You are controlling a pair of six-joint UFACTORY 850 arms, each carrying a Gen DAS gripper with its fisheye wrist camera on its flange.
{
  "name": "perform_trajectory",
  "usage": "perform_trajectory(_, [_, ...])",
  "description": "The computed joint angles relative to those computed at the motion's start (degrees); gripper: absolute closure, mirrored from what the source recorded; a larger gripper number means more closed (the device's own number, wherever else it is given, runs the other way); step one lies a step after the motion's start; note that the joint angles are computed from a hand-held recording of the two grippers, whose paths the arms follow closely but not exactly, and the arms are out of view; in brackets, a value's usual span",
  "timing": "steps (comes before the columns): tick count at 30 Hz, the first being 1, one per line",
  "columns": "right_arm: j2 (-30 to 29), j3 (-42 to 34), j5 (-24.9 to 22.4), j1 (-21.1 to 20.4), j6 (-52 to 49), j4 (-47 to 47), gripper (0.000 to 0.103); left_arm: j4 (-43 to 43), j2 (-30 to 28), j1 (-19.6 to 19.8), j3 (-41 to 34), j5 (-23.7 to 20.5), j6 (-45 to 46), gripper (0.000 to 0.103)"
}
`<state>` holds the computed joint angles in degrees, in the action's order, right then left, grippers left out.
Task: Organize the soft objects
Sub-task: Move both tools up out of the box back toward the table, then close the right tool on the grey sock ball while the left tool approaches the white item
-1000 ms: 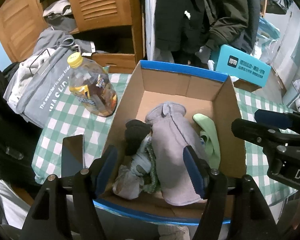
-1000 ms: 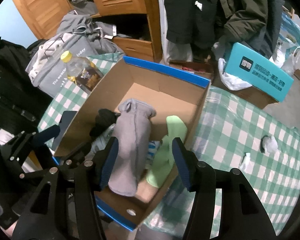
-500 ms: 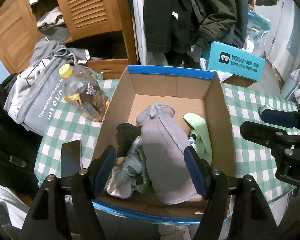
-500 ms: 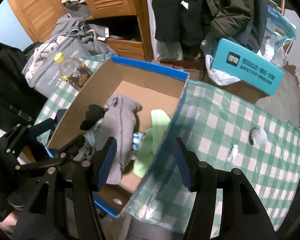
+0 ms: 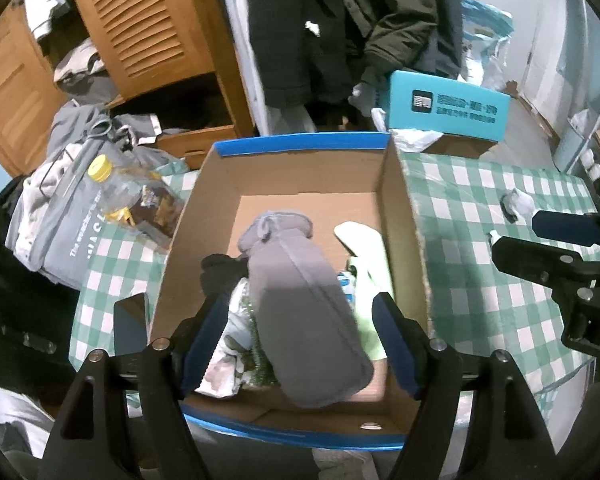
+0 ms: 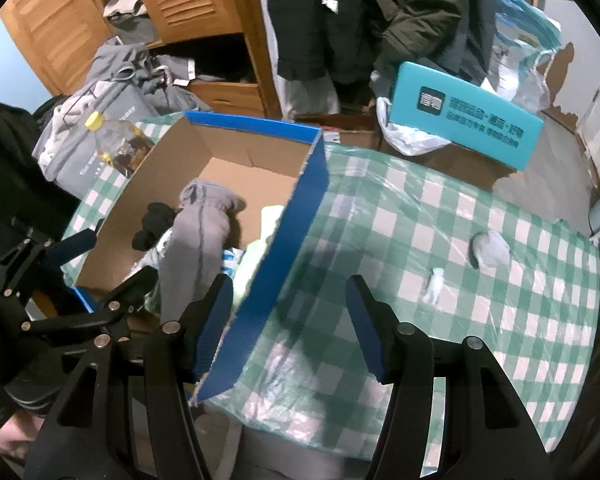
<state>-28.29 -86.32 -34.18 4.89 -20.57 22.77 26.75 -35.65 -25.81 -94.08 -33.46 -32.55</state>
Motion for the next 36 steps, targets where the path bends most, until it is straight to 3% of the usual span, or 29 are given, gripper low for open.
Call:
perform_trajectory(20, [3.5,6.2,2.1,-6.1,-2.2,2.1,0.045,2.4,-3.0,-5.2,-4.9,-3.5,1.0,0.023])
perform_trajectory(36, [5.0,10.1,4.4,-10.7,0.2,-1.7,0.045,-3.1,-8.1,-8.2,-12.2,-7.0,6.9,0.022])
